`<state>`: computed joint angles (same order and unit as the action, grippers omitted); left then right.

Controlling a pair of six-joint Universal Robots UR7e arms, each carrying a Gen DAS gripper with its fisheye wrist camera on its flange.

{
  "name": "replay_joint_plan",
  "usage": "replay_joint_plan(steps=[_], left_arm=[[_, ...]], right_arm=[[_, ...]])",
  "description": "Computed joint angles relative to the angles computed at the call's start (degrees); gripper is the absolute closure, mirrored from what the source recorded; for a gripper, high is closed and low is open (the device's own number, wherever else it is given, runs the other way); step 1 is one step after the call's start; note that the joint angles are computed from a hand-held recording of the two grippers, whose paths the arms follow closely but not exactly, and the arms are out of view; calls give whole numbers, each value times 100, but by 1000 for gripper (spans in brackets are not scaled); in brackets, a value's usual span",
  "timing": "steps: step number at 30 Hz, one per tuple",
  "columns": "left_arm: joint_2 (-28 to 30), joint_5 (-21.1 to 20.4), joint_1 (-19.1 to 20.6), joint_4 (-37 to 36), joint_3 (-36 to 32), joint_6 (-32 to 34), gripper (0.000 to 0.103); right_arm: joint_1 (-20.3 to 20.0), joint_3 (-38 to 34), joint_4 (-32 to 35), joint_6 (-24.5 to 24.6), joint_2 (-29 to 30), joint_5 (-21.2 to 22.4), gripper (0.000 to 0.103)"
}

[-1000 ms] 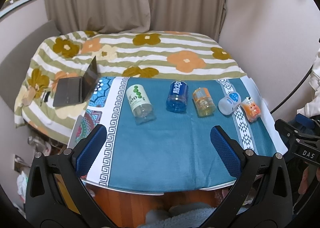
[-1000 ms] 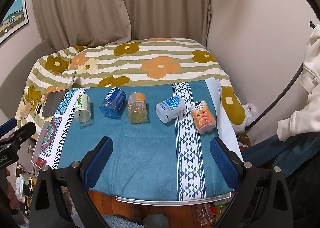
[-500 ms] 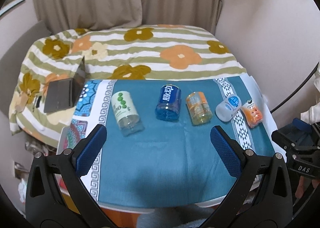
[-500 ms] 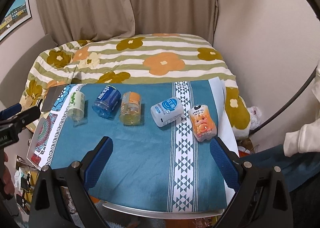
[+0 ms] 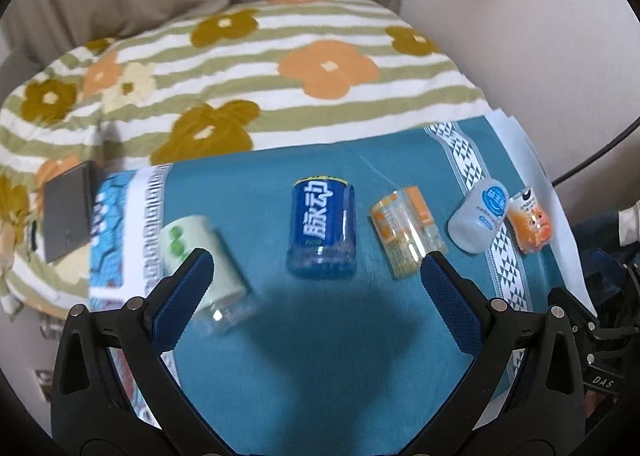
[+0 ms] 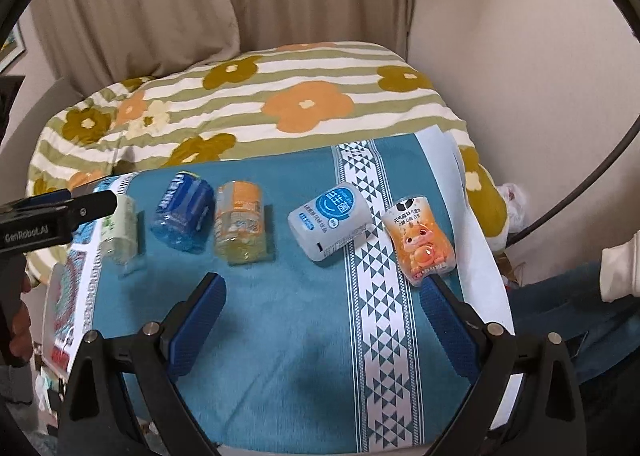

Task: Flip cup upright
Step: 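Reach the left tool to the upside-down blue cup and close on it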

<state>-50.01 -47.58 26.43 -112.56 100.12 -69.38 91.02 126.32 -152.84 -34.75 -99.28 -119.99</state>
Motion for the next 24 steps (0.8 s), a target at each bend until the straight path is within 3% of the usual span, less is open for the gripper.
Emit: replay_joint_plan(steps=[7,14,19,21,24], left_arm=[[367,-515,668,-584,-200,1036,0],[642,-910,1074,-604,-390,1535,0],[800,-1221,1249,-585,-499,1727,14],[837,-1313,1286,-598,-518,1747,31],[827,-1343,1292,-653,-493,1761,31]], right_arm=[[-42,-71,-283,571,587,-419,6],[-187,-98,-434,968,892,-647,6],[-257,-135,-297,1256,1004,-773,6],[-260,-139,-248,1316,1021,-809,6],[-251,-167,-171,1391,1038,-824,6]])
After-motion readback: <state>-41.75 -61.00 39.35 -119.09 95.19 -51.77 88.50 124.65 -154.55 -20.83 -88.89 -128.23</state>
